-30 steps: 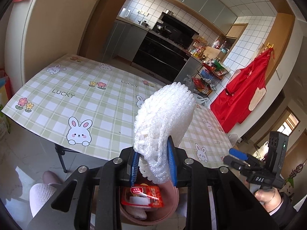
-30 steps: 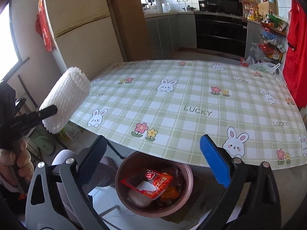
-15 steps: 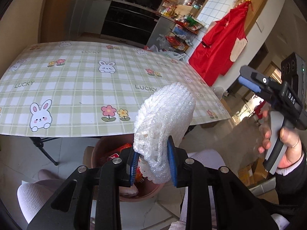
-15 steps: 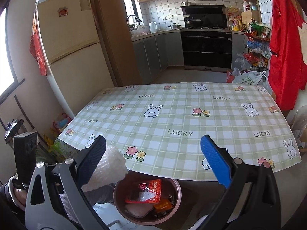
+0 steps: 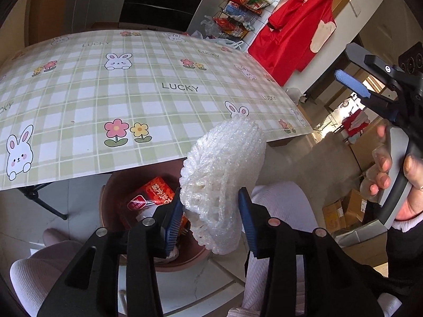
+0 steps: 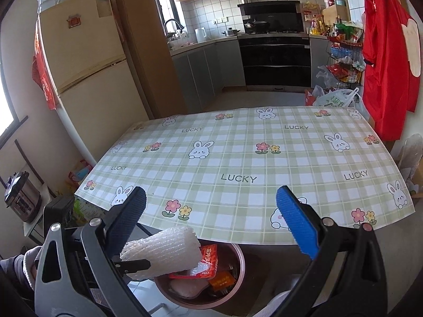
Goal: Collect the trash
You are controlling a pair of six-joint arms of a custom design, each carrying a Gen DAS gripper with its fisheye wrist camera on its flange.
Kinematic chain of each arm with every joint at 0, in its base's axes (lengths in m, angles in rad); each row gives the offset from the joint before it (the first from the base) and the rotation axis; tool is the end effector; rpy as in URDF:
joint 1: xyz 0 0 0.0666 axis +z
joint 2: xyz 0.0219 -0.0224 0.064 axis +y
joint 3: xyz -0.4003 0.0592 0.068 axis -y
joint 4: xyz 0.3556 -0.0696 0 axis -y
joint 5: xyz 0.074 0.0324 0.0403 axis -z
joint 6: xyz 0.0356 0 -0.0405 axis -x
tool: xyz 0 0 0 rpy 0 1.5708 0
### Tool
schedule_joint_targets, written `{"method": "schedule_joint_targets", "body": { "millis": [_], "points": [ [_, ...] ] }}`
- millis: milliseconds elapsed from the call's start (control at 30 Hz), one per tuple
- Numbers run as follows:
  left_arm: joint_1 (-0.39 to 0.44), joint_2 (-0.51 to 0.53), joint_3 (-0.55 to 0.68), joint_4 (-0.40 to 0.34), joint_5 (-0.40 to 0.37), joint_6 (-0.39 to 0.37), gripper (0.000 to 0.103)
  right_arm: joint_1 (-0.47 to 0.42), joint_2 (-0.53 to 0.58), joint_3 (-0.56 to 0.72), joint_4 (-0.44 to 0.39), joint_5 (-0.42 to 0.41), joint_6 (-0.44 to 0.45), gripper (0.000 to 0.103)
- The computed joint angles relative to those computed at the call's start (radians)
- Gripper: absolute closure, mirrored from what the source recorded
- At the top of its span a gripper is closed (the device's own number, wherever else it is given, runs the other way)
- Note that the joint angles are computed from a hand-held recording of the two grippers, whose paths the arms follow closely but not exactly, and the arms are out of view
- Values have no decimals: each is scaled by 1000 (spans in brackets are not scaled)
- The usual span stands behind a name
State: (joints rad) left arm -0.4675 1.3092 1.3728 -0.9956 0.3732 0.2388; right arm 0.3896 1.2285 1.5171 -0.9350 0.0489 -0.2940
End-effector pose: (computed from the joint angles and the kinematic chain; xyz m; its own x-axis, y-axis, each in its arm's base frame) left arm 0.3534 -0.1934 0.4713 -0.8415 0.1781 -0.5101 0.4268 0.7981 -0.4254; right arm 0.3522 0.1423 0.5656 -0.6327 0.0531 -0.7725 -0.1671 0.9648 0.2031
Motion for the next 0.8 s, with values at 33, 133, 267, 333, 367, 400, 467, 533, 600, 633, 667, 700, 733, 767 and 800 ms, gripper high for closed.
{"method": "schedule_joint_targets", "body": {
  "millis": [33, 133, 267, 333, 367, 400, 467, 533, 600, 633, 667, 700, 733, 767, 800],
  "points": [
    [5, 8, 1, -3, 9, -2, 56, -2, 1, -1, 0, -2, -2, 6],
    [11, 27, 7, -14, 18, -16, 46, -1, 1, -4, -1, 0, -6, 6],
    [16, 22, 4, 7, -5, -18, 30, -2, 2, -3, -5, 0, -8, 6],
    [21, 12, 6, 18, -28, -10, 26, 1, 1, -1, -8, 8, -7, 6],
    [25, 4, 7, 26, -48, -4, 23, 2, 1, 2, -10, 12, -7, 6],
    [27, -4, 10, 31, -69, 2, 20, 4, 1, 5, -14, 18, -6, 6],
    [37, -19, 22, 43, -117, 14, 16, 10, 5, 20, -30, 38, -3, 6],
    [47, -35, 40, 52, -167, 25, 12, 17, 7, 34, -46, 57, 4, 6],
    [56, -50, 66, 57, -225, 30, 9, 29, 9, 51, -63, 83, 10, 6],
    [59, -56, 81, 58, -253, 28, 8, 34, 11, 60, -70, 94, 15, 6],
    [61, -62, 98, 56, -285, 24, 7, 42, 11, 68, -77, 108, 19, 6],
    [63, -69, 113, 54, -313, 15, 6, 52, 11, 78, -84, 129, 24, 6],
    [62, -74, 128, 53, -346, 5, 6, 61, 12, 88, -93, 147, 28, 6],
    [60, -80, 143, 54, -377, -4, 6, 72, 13, 99, -102, 166, 32, 6],
    [57, -85, 158, 52, -403, -11, 6, 79, 13, 107, -108, 181, 35, 6]
  ]
}}
